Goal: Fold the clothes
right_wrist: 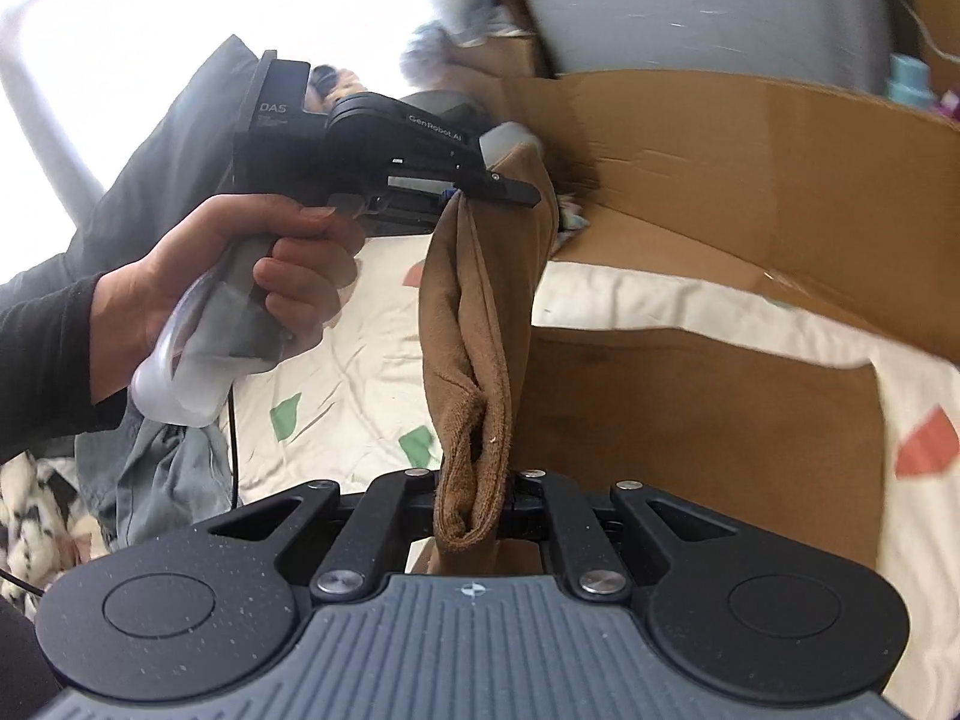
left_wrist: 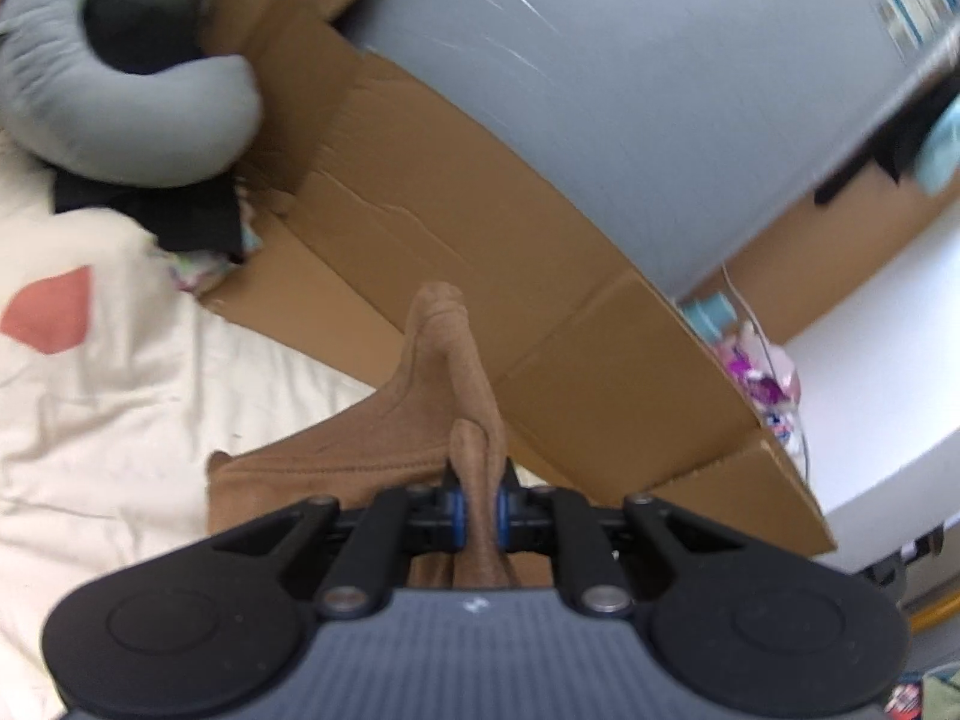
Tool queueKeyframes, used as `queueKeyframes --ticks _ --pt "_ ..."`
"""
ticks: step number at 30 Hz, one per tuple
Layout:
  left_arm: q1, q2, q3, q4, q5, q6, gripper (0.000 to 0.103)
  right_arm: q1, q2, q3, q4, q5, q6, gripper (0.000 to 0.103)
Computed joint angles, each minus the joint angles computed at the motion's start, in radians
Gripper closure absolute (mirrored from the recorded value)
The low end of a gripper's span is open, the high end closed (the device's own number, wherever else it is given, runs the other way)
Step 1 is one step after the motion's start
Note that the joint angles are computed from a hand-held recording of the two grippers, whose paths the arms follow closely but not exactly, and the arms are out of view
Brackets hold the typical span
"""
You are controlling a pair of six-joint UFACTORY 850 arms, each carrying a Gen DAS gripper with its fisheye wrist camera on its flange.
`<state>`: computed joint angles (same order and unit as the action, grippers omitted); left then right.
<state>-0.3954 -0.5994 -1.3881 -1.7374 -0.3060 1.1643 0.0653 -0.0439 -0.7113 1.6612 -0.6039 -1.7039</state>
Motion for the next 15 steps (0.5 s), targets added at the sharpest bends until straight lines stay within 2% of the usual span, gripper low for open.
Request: queueKeyframes --ticks 5,9,15 --pt "-0.052 -0.059 -0.074 0.092 -0.014 -0.11 0.093 -0.079 0.015 0.06 0.045 -0.043 -0.019 0.099" --pt "-0.094 -0.112 -0.146 0.271 0.007 -0.25 0.093 -0.136 0.004 0.093 0.078 -0.062 -0.015 0.099" --pt "-0.142 -0.21 -0.263 0.545 -0.003 -0.492 0.093 -0.199 -0.016 0.127 0.09 -0.057 -0.011 0.099"
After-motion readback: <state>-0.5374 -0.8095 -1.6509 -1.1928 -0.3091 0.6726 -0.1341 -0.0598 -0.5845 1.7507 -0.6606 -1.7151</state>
